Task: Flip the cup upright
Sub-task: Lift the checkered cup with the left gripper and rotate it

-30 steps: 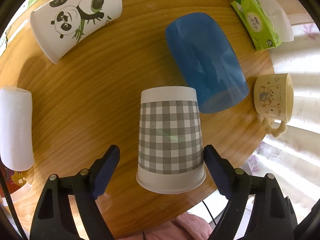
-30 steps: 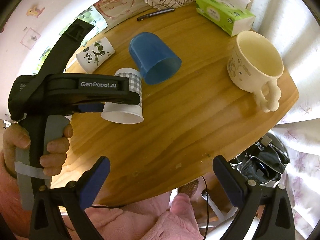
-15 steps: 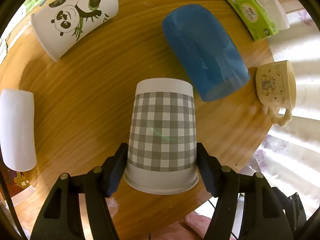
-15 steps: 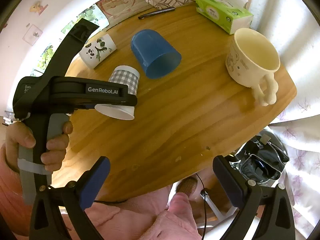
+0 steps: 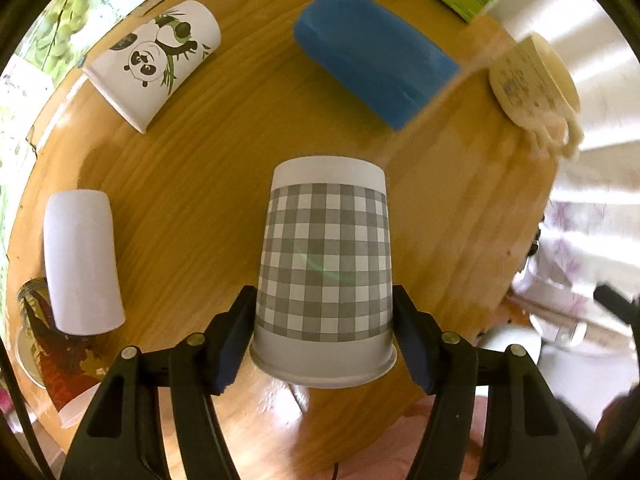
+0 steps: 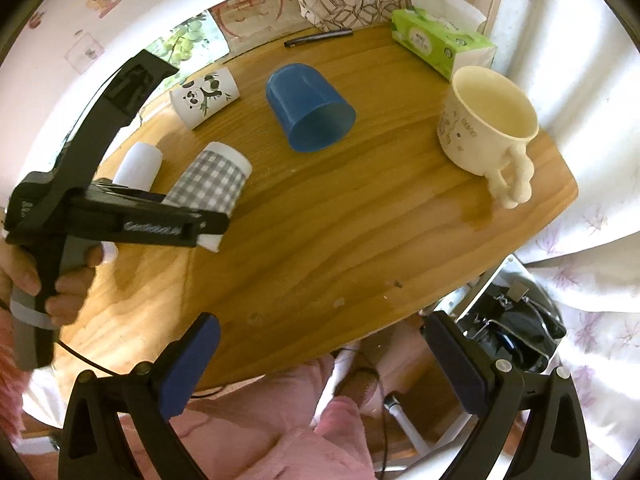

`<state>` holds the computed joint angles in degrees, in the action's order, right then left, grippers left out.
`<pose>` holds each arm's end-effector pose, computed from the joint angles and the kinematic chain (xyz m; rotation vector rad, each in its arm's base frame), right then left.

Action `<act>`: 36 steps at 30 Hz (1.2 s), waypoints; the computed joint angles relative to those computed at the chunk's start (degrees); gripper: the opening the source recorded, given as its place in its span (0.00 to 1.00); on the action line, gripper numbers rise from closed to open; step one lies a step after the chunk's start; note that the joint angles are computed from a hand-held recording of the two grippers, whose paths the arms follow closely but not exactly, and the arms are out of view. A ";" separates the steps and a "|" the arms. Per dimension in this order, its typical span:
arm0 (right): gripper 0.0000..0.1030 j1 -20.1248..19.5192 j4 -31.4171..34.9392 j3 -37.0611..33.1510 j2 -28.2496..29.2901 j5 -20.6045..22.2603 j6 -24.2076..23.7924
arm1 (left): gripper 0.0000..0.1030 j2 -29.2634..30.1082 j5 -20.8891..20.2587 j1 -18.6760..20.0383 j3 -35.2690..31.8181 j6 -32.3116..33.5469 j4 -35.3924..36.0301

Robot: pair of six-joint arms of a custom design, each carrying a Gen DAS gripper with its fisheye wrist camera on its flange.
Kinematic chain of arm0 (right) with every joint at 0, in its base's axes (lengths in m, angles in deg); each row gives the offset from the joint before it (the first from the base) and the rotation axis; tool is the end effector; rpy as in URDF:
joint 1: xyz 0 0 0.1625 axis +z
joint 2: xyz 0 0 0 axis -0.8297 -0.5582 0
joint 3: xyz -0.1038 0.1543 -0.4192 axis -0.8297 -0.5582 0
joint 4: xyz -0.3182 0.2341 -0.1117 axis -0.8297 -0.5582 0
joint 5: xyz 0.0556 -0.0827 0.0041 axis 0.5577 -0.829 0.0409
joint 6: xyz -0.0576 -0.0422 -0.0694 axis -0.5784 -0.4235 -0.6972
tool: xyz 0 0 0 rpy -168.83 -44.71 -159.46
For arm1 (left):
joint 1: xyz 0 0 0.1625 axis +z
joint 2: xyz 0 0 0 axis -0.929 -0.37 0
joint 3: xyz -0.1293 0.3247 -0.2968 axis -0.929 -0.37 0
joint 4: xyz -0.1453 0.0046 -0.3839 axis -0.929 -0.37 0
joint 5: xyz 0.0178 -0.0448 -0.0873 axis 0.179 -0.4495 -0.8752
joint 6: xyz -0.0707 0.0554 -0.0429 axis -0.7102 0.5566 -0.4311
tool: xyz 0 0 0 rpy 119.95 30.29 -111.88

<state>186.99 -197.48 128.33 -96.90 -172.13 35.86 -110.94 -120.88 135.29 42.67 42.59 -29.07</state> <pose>0.5305 -0.5017 0.0048 0.0619 -2.4537 0.3065 -0.0599 -0.6178 0.3917 0.5154 2.4461 0.2847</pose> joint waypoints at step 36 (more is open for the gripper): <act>1.00 3.38 -24.75 12.65 -1.57 3.19 -26.51 | 0.67 -14.81 10.99 -6.85 15.21 67.64 -2.42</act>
<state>190.37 -222.23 140.98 -98.47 -168.93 9.35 -125.75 -109.89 128.43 57.88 110.23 -31.49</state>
